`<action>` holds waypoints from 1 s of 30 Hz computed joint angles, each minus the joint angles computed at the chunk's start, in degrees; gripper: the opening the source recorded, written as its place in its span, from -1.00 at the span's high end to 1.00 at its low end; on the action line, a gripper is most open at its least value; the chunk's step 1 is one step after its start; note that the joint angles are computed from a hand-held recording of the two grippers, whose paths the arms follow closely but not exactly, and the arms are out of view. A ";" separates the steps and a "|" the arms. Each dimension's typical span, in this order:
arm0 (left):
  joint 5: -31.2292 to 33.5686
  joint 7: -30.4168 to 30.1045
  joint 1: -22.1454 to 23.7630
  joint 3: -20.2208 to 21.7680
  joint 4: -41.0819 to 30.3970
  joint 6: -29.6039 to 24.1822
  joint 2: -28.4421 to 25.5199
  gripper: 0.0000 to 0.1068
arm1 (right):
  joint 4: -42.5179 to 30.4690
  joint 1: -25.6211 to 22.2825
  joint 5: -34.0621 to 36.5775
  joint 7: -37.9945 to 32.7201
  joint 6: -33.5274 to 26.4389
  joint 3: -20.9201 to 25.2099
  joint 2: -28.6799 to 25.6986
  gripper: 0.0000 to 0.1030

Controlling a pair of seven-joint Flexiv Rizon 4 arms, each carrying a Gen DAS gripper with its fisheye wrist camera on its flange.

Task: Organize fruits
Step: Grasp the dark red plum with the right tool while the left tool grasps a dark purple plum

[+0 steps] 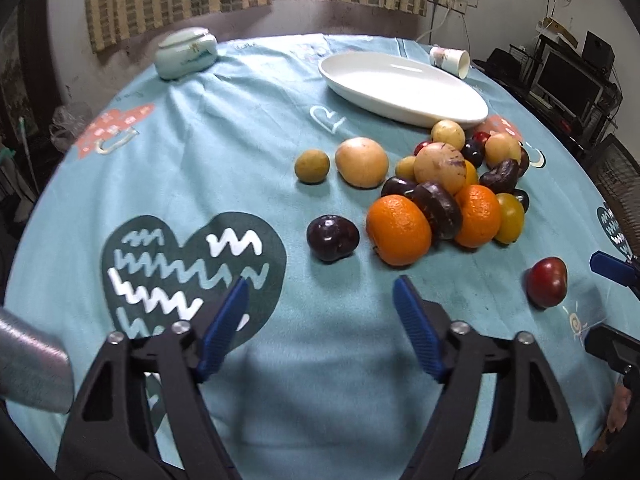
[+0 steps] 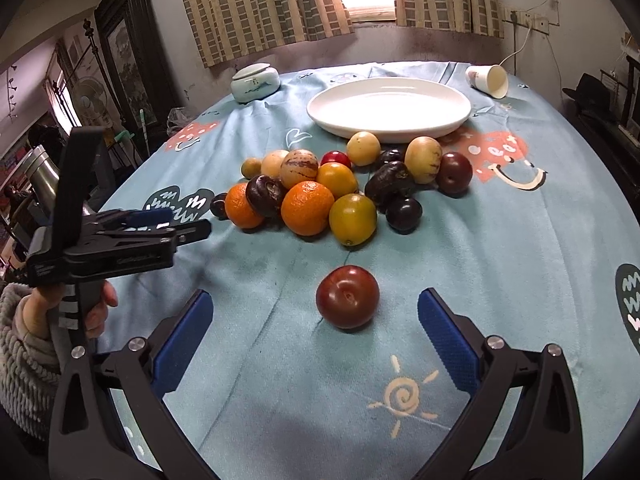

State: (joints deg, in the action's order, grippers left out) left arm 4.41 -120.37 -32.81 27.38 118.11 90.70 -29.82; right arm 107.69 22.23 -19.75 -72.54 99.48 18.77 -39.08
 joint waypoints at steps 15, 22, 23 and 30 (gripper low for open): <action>-1.68 11.68 14.47 -13.89 -1.01 4.39 0.02 -0.07 | -4.26 -2.18 0.71 -3.04 -5.00 4.10 -2.85 -0.76; -4.44 20.95 25.41 -25.96 2.66 7.87 0.64 0.13 | -4.95 -3.50 2.04 -4.93 -5.94 6.11 -3.42 -0.75; -5.11 21.56 24.53 -25.24 2.35 7.87 0.34 0.16 | -5.01 -3.51 2.22 -5.18 -5.98 6.20 -3.49 -0.75; -10.12 26.11 23.35 -24.93 0.59 6.52 -1.78 0.28 | -5.68 -3.08 3.64 -6.30 -7.10 6.21 -3.74 -0.67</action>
State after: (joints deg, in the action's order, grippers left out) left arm -5.71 -94.26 -9.46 2.46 118.70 97.22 -31.61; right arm 102.01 19.14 -16.12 -78.84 92.38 24.99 -42.82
